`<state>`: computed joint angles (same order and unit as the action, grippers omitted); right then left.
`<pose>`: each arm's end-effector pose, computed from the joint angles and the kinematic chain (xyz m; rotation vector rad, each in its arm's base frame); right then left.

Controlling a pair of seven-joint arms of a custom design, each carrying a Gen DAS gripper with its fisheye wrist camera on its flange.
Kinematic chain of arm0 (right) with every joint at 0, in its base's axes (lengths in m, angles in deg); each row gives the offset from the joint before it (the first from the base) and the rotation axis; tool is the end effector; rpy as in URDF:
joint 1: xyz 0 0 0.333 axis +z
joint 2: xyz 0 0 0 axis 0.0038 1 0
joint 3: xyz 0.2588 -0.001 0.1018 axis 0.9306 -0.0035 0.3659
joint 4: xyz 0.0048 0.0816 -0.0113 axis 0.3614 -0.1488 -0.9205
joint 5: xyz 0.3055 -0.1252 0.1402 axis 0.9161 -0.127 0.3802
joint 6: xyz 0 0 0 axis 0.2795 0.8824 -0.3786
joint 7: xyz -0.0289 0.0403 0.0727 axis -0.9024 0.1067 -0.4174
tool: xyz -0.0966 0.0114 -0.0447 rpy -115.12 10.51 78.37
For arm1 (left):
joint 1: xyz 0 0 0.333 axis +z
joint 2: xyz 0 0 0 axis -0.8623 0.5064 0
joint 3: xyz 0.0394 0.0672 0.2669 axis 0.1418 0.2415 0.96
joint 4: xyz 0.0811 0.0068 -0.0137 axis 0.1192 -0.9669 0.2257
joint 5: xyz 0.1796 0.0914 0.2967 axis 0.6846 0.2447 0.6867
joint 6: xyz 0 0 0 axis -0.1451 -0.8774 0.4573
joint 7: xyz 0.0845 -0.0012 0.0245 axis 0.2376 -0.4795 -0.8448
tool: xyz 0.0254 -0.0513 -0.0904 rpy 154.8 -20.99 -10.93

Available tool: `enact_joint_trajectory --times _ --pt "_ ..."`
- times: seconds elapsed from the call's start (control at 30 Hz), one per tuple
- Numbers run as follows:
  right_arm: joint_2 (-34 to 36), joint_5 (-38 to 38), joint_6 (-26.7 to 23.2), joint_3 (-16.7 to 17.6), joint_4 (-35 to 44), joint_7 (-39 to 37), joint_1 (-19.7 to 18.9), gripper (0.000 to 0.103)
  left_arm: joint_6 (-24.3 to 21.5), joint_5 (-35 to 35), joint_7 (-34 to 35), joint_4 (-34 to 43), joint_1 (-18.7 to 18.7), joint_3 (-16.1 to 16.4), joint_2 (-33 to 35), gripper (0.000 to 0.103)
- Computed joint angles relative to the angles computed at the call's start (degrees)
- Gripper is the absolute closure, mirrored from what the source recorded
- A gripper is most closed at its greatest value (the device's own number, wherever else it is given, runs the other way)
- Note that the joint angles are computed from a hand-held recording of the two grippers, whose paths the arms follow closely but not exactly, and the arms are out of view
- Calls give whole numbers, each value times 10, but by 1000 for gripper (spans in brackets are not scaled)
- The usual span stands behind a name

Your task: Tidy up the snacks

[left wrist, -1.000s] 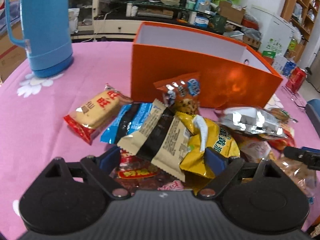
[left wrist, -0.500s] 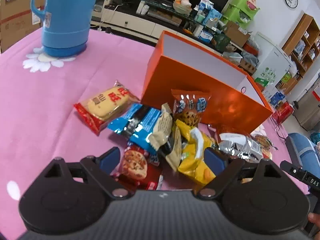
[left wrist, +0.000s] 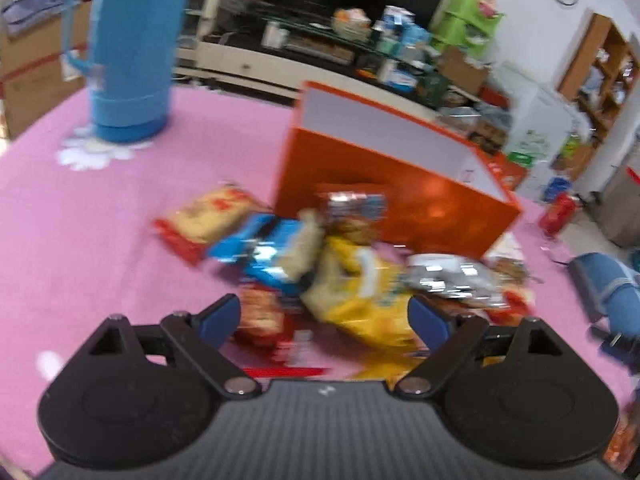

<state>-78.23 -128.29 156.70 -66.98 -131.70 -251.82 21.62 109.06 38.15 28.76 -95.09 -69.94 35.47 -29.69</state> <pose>0.3991 0.3298 0.5048 -1.3843 1.7833 -0.5930 0.4291 -0.2655 0.5253 -1.9102 1.7358 -1.1156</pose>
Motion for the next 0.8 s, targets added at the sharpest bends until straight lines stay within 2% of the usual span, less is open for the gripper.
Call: enact_joint_trajectory --times 0.07,0.13,0.27,0.37,0.5,0.57,0.67,0.8 --pt "-18 28 -22 6 -22 -29 13 10 -3 12 -2 22 -2 -10 18 14" --pt "-20 33 -17 12 -29 -49 18 10 -10 29 -6 36 -6 -16 30 14" --pt "27 38 0 12 11 -111 27 10 -25 68 -21 52 -14 -21 40 14" --pt "90 49 -56 8 82 -161 50 10 -31 84 -34 54 -20 -15 43 14" --pt "151 67 -95 -17 153 -197 82 10 -28 71 -31 46 -24 0 41 14" --pt "156 58 -102 -30 163 -191 98 10 -32 77 -40 41 -19 0 36 14" --pt "119 21 -49 -47 119 -148 105 10 -36 88 -64 23 -7 -1 16 14" --pt "83 8 12 -45 67 -123 89 10 -40 101 -90 -6 9 -12 -20 14"
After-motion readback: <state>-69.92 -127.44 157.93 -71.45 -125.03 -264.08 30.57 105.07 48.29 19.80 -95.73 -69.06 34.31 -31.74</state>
